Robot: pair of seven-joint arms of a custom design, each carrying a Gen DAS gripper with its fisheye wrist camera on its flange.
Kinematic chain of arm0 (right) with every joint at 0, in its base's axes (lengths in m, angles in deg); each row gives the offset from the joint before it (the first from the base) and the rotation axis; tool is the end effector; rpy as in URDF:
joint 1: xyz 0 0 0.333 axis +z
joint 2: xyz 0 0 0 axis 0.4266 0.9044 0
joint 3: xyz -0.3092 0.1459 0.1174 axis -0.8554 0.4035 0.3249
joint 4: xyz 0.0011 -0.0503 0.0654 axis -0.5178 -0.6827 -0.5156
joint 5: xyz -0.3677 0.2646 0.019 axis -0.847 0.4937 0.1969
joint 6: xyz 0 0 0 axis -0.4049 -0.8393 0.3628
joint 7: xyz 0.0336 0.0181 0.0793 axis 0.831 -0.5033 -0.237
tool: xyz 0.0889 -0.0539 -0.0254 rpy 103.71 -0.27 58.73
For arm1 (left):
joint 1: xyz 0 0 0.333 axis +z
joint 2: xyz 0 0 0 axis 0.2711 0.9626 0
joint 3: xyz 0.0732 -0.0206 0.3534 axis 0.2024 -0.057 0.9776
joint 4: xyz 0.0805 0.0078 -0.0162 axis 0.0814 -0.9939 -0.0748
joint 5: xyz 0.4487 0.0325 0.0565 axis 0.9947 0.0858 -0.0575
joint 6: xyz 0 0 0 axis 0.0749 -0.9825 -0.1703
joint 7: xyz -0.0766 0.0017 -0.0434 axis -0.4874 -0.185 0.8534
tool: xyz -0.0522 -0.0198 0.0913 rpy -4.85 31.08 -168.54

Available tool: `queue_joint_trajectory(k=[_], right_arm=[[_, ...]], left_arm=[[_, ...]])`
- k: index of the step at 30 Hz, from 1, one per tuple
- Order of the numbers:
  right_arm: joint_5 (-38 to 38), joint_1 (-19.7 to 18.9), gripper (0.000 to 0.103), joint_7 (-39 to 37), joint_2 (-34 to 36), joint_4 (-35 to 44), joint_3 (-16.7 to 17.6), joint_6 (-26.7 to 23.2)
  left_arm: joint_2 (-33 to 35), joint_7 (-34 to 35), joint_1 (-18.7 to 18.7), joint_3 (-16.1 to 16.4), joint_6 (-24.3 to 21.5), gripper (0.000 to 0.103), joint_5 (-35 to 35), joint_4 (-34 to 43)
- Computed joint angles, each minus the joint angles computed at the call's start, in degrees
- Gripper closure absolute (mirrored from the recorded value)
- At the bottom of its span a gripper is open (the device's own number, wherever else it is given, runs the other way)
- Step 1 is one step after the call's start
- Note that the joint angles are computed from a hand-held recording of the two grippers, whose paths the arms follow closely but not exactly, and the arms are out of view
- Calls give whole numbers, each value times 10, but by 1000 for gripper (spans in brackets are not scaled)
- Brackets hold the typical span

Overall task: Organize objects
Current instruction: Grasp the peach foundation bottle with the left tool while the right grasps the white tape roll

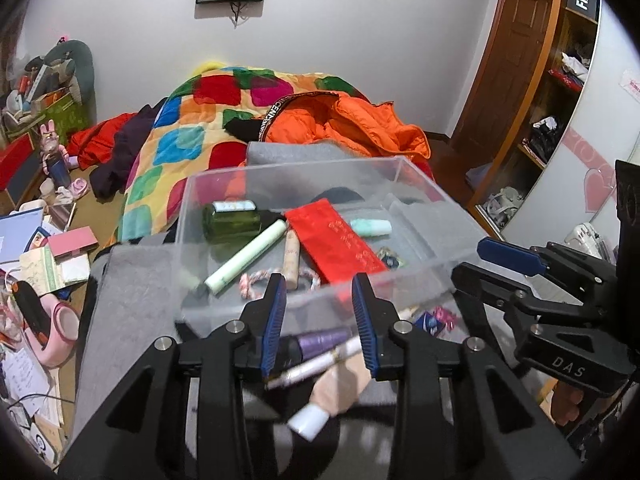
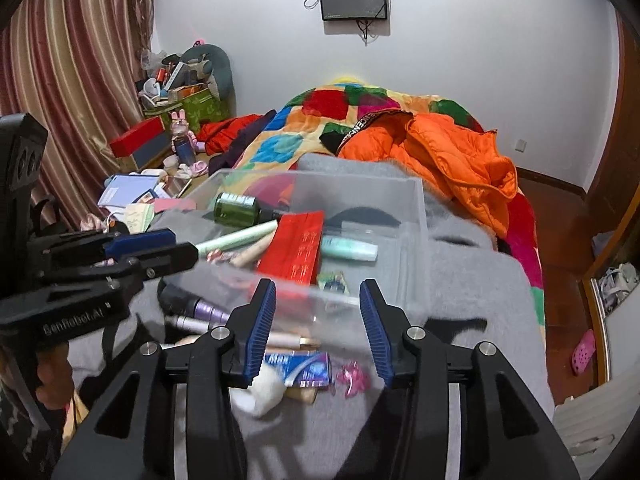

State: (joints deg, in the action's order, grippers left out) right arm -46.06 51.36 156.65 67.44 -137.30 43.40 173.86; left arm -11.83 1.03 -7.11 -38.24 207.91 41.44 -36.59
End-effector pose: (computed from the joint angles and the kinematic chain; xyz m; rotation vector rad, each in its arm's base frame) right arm 0.4958 0.3575 0.5024 -2.0571 1.1626 -0.4003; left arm 0.4785 -0.4293 0.5012 -1.8524 1.7834 -0.8811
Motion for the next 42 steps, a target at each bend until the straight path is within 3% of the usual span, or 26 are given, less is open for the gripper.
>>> queue_joint_trajectory(k=[2, 7, 17, 23, 30, 37, 42], right_arm=[[24, 7, 60, -20, -8, -12, -3, -2], [55, 16, 53, -48, -23, -42, -1, -8], [86, 29, 54, -73, -7, -50, 1, -25], [125, 35, 75, -99, 0, -48, -2, -26], [160, 38, 91, -123, -5, -56, -2, -19], [188, 42, 93, -128, -23, -71, -7, -9], [214, 47, 93, -141, -39, -81, -13, -6]], left_arm=[[-10, 3, -1, -2, 3, 69, -7, -15], [-29, 13, -4, -12, -6, 53, -25, -51], [-28, 60, -5, -15, 44, 52, -96, -96], [-2, 80, -10, -13, 55, 52, -103, -80], [-1, 19, -18, -9, 54, 67, -39, -79], [-17, 2, -24, -19, 69, 79, -19, -92], [-32, -28, -36, -37, 30, 83, 20, -87]])
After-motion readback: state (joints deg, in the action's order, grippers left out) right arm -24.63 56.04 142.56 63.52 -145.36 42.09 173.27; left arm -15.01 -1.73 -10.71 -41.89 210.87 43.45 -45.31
